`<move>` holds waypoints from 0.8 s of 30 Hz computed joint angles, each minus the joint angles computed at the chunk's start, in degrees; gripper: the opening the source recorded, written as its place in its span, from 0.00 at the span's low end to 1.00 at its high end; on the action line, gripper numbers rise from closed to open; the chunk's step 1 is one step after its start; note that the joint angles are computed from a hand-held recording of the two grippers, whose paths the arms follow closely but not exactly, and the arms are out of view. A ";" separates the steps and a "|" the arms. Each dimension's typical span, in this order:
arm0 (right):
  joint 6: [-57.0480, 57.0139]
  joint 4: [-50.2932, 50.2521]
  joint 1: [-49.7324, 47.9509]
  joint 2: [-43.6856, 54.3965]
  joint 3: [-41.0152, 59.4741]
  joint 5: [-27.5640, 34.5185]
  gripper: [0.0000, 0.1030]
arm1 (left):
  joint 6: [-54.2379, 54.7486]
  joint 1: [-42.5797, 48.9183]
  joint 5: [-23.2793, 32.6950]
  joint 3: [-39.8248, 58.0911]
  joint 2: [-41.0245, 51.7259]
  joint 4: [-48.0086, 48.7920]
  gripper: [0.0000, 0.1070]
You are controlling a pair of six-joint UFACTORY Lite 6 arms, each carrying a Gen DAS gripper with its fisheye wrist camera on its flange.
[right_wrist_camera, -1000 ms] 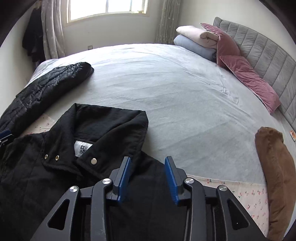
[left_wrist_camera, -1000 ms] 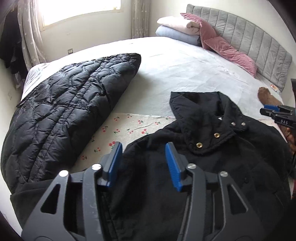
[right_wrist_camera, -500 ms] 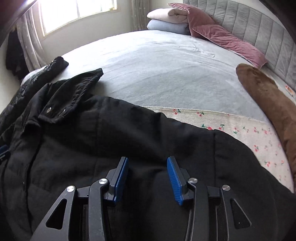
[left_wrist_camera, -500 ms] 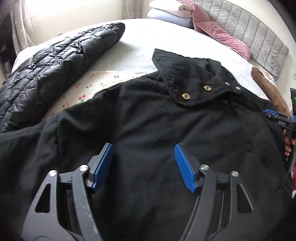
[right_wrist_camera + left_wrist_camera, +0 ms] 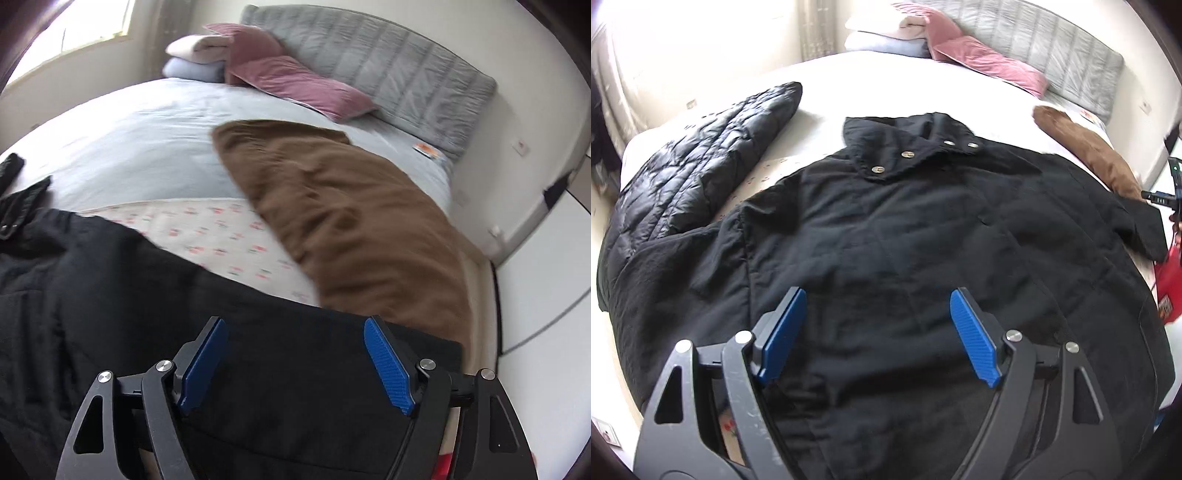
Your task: Fold large clothes
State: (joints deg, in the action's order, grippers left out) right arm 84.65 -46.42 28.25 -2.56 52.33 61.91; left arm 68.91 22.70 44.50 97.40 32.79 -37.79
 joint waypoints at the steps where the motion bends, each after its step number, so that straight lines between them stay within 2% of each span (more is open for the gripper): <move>1: -1.42 0.62 -2.70 -3.43 -3.37 0.83 0.77 | 0.74 -0.47 -0.44 -2.37 -1.78 -0.54 0.75; 4: -6.33 2.73 -11.35 -11.50 -10.37 -0.19 0.77 | 1.31 -1.98 -1.59 -8.27 -5.90 -0.94 0.75; 6: -11.31 5.89 -19.39 -15.78 -13.53 -6.46 0.77 | -0.06 -3.74 -2.21 -10.33 -6.98 -0.06 0.75; 9: -19.83 15.45 -29.44 -17.06 -16.46 -19.66 0.76 | -3.62 -7.19 -3.86 -12.39 -7.72 0.82 0.75; 10: -20.69 17.51 -30.58 -17.25 -17.58 -22.28 0.61 | -4.61 -8.75 -4.17 -12.64 -7.71 0.57 0.75; 11: -19.34 17.17 -29.57 -17.30 -17.71 -22.50 0.28 | -5.38 -10.15 -4.65 -12.82 -7.71 0.46 0.75; 12: -16.58 14.43 -27.29 -17.05 -16.44 -20.32 0.20 | -6.74 -12.42 -5.69 -12.94 -7.68 0.51 0.75; 13: -14.01 10.69 -24.03 -17.98 -15.39 -18.86 0.08 | -7.80 -14.46 -6.59 -12.87 -7.50 0.39 0.75; 14: -11.94 7.08 -20.72 -18.22 -13.23 -16.46 0.08 | -8.90 -17.30 -7.74 -12.69 -7.18 -0.26 0.75; 16: -8.54 -0.24 -15.38 -14.48 -6.28 -7.50 0.07 | -12.59 -22.87 -9.15 -9.61 -4.32 -0.57 0.75; 18: -7.93 -6.35 -13.45 -8.86 1.06 -0.22 0.07 | -18.02 -28.46 -9.67 -3.70 0.70 -0.49 0.70; 20: -8.09 -9.52 -14.76 -3.85 6.42 2.00 0.06 | -24.27 -34.36 -9.31 4.81 7.80 -0.43 0.58; 24: -7.92 -13.36 -19.06 6.12 12.16 0.70 0.06 | -32.42 -42.98 -6.56 23.79 23.44 -2.29 0.53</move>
